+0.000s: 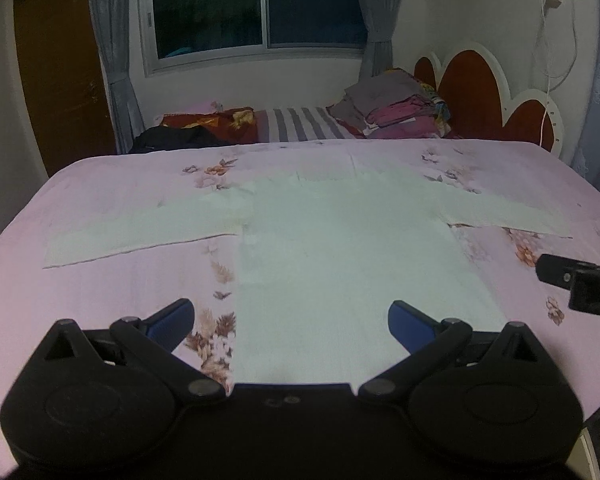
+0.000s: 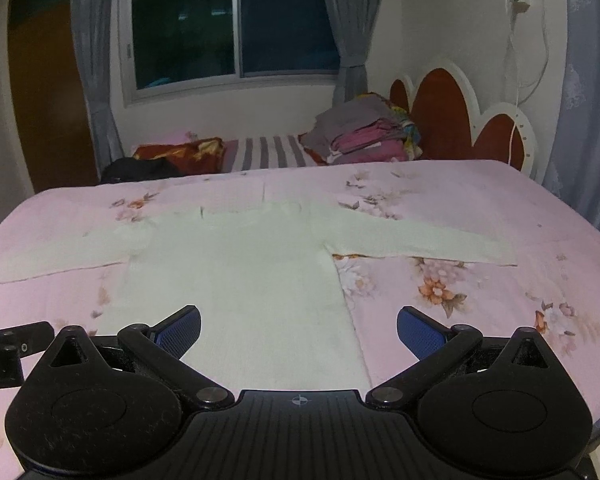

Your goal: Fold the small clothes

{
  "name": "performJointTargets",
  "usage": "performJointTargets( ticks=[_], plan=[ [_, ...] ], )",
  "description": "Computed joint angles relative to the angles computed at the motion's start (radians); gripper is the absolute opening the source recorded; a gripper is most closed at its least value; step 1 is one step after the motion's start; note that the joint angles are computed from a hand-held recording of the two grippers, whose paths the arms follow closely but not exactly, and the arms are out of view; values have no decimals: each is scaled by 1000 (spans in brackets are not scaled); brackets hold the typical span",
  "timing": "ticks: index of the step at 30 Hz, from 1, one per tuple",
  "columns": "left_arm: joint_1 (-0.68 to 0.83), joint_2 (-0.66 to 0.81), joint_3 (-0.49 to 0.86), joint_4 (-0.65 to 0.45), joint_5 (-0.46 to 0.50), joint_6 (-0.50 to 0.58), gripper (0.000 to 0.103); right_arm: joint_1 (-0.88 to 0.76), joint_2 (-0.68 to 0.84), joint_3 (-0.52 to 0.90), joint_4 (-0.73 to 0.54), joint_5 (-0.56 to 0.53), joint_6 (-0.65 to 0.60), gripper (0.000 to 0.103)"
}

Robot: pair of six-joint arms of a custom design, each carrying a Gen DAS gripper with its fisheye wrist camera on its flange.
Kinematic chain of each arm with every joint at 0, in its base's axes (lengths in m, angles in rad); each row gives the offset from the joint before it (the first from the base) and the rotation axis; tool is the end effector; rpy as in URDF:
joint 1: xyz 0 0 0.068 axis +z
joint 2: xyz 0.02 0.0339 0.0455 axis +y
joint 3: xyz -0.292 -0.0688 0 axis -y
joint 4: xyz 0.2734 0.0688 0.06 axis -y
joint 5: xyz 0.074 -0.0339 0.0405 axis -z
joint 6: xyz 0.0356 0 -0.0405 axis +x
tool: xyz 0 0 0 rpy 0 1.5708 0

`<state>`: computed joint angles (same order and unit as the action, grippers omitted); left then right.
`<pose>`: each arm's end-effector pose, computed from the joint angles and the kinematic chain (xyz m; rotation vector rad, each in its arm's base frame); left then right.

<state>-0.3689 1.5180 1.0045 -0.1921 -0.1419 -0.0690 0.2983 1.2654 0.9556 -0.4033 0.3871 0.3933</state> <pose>0.3333 -0.1234 0.2522 0.2652 2.2533 -0.0701 0.2828 0.0729 0.2958 0.3032 2.2015 -0.0651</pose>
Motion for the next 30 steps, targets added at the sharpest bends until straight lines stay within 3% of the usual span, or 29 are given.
performJointTargets(
  ticks=[10,16,24,30],
  plan=[
    [-25,217,189,0,26,-10,103,-170,110,54,54,-64,-68,103],
    [-61,399,394,-48,3,-48,103,-339,257,124,150,-194,-130,103],
    [-141,767,884,-170,-27,-74,103,-610,566,331,220,-387,-177,103],
    [-175,1141,1486,-473,-31,-73,98,-771,797,521,222,-456,-141,103]
  ],
)
